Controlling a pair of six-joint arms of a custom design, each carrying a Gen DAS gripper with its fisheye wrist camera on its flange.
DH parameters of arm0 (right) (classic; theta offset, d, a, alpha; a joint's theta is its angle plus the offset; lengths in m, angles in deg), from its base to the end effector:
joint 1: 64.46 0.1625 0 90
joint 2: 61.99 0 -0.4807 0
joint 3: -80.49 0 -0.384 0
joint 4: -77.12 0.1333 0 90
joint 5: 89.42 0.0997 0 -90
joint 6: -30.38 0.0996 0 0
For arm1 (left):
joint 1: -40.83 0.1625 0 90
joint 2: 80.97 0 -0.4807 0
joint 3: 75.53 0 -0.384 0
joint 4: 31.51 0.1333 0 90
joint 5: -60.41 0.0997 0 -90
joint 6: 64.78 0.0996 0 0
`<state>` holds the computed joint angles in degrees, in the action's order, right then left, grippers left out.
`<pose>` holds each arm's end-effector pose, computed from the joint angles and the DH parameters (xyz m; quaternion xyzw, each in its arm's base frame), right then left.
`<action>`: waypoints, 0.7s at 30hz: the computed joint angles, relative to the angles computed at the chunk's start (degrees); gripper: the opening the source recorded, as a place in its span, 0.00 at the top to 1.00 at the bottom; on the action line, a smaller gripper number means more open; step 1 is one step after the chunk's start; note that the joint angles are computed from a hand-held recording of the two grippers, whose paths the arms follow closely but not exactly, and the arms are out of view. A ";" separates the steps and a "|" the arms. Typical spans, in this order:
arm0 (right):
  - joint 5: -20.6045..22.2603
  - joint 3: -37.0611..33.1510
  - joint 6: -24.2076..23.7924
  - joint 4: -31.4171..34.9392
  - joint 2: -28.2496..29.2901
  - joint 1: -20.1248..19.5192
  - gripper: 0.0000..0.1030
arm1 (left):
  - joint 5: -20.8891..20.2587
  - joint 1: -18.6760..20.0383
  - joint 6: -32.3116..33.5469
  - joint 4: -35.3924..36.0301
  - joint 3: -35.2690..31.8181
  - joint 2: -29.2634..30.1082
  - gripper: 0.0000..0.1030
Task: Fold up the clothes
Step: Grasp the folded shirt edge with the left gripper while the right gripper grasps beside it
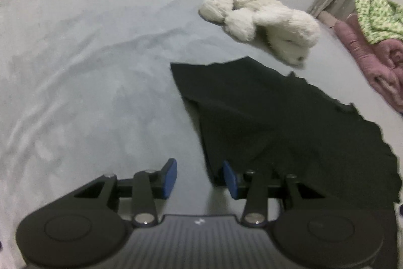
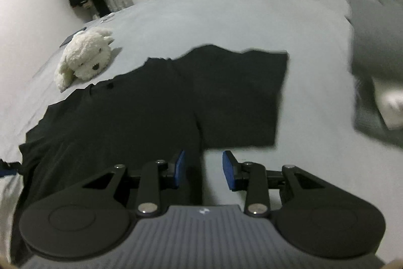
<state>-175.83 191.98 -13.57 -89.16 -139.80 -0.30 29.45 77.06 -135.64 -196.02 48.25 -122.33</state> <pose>-0.1192 -0.5664 0.4137 0.1578 -0.9178 0.3145 0.1838 -0.2766 -0.4738 0.0350 -0.0954 0.8635 -0.4074 0.2815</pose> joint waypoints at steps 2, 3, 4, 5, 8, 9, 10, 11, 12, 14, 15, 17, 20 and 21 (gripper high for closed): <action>1.31 0.04 0.93 2.54 -1.07 -1.08 0.64 | -2.03 -0.30 2.97 -9.59 1.86 1.14 0.59; 1.93 -0.32 1.68 3.47 -1.13 -1.40 0.64 | -2.71 -0.31 3.46 -13.37 2.37 1.91 0.59; 2.53 -0.72 2.49 4.35 -1.13 -1.68 0.64 | -3.40 -0.31 3.88 -17.08 2.85 2.70 0.58; 2.88 -1.17 3.68 4.89 -0.84 -1.83 0.64 | -4.10 -0.30 4.26 -20.73 3.29 3.51 0.57; 3.71 -2.50 6.96 5.17 0.83 -1.95 0.64 | -2.40 -0.67 2.36 -23.98 2.70 5.82 0.56; 3.93 -2.78 7.90 4.46 1.50 -1.93 0.64 | -1.47 -0.65 1.79 -24.98 2.45 6.57 0.56; 4.37 -3.04 8.78 3.79 2.08 -1.97 0.64 | -0.53 -0.63 1.23 -25.96 2.18 7.32 0.57; 4.86 -3.48 9.90 3.22 2.69 -1.93 0.64 | 0.11 -0.47 1.02 -27.16 1.97 7.89 0.60; 5.34 -3.95 11.07 2.67 3.30 -1.87 0.64 | 0.93 -0.37 0.03 -26.38 1.72 8.04 0.63; 5.86 -4.87 13.38 1.38 4.50 -1.67 0.67 | 2.56 -0.18 -2.11 -24.63 1.23 8.31 0.84; 5.76 -5.29 14.42 0.61 5.07 -1.55 0.68 | 3.36 -0.07 -3.24 -23.67 0.98 8.42 0.88; 5.16 -6.01 16.33 -1.28 6.23 -1.21 0.84 | 4.09 -0.13 -2.90 -24.98 1.31 8.87 0.95; 1.97 -5.99 15.71 -6.13 7.34 -0.47 0.99 | 6.65 -0.75 -4.16 -23.35 1.51 9.26 0.96; 0.75 -5.67 15.79 -8.93 7.60 -0.31 0.99 | 7.93 -1.09 -5.67 -20.80 1.45 9.09 0.96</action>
<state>-175.07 186.32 2.22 -98.09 -132.20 -0.61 37.38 75.97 -141.30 -216.82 49.70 -113.24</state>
